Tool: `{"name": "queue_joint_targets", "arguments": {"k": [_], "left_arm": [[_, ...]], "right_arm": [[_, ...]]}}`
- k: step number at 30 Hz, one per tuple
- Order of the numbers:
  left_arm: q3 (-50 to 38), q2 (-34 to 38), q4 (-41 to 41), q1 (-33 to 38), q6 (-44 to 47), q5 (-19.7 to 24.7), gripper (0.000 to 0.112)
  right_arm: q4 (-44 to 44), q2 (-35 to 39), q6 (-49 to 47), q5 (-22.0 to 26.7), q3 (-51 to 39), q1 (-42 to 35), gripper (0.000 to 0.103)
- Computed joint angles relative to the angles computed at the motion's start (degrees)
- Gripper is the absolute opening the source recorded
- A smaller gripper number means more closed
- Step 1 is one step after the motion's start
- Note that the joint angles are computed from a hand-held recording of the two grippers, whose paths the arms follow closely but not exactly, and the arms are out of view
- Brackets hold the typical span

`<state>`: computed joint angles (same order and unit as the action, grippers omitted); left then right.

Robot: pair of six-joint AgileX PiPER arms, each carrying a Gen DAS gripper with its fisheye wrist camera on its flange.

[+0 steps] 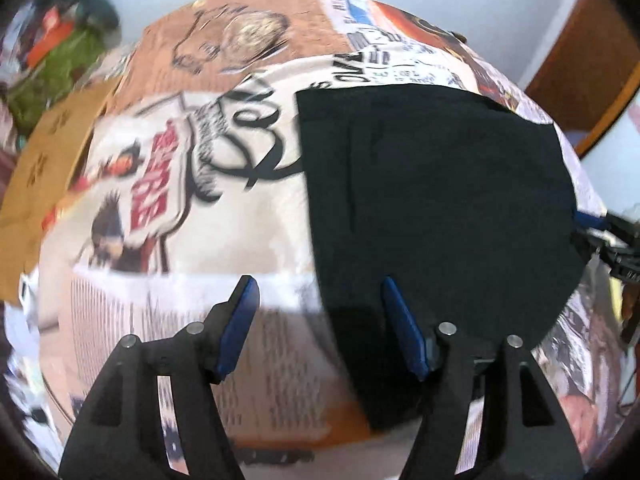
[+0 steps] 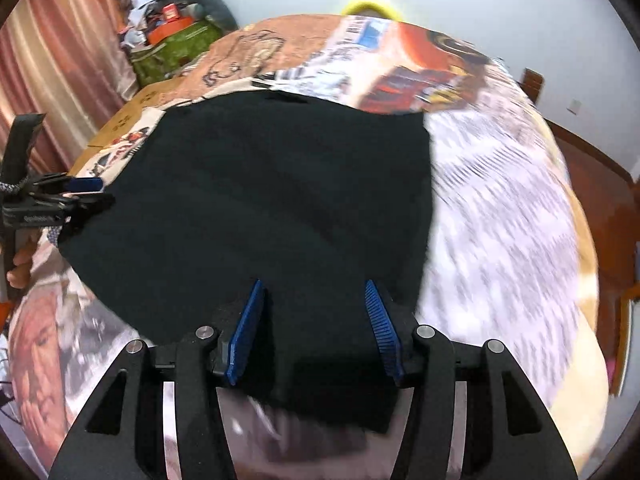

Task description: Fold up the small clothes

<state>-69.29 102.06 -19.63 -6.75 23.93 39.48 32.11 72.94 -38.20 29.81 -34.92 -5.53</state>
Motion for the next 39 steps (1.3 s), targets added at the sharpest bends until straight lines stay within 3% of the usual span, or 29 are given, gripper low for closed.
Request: {"name": "queue_joint_targets", "arguments": {"k": [7, 10, 17, 24, 27, 28, 30, 34, 39], "left_arm": [[0.90, -3.54, -4.59, 2.81, 1.64, 2.67, 0.065], [-3.14, -1.07, -6.86, 2.61, 0.77, 5.05, 0.065], [-13.68, 9.17, -6.23, -0.85, -2.95, 8.42, 0.065], [-19.50, 14.05, -3.17, -4.58, -5.12, 7.10, 0.062], [-20.42, 14.92, -4.87, -4.64, -4.83, 6.90, 0.047], [-20.91, 15.32, -6.08, -4.41, -4.04, 7.48, 0.044], [-21.51, 16.06, -9.96, -3.67, -1.07, 9.07, 0.026], [-20.16, 15.10, -10.51, -3.84, -1.50, 8.68, 0.018], [-14.74, 9.14, -7.75, -4.61, -3.24, 4.96, 0.015]], "right_arm": [[-2.98, -2.33, 3.50, 2.96, -0.48, -2.72, 0.053], [1.26, -2.22, 0.27, 2.65, -1.06, -5.27, 0.060], [13.32, 6.75, -7.09, 3.23, -5.80, -8.77, 0.060], [24.49, 10.22, -15.72, 2.32, -5.42, -8.63, 0.061], [24.58, 8.68, -16.78, 0.39, -3.70, -8.48, 0.050], [24.23, 8.35, -16.49, -1.10, -3.20, -7.96, 0.040], [25.33, 8.11, -17.38, -1.54, -2.30, -8.57, 0.032], [26.71, 8.09, -19.00, 1.78, -1.51, -10.23, 0.010], [25.33, 5.13, -16.73, 1.75, -1.35, -9.14, 0.007]]}}
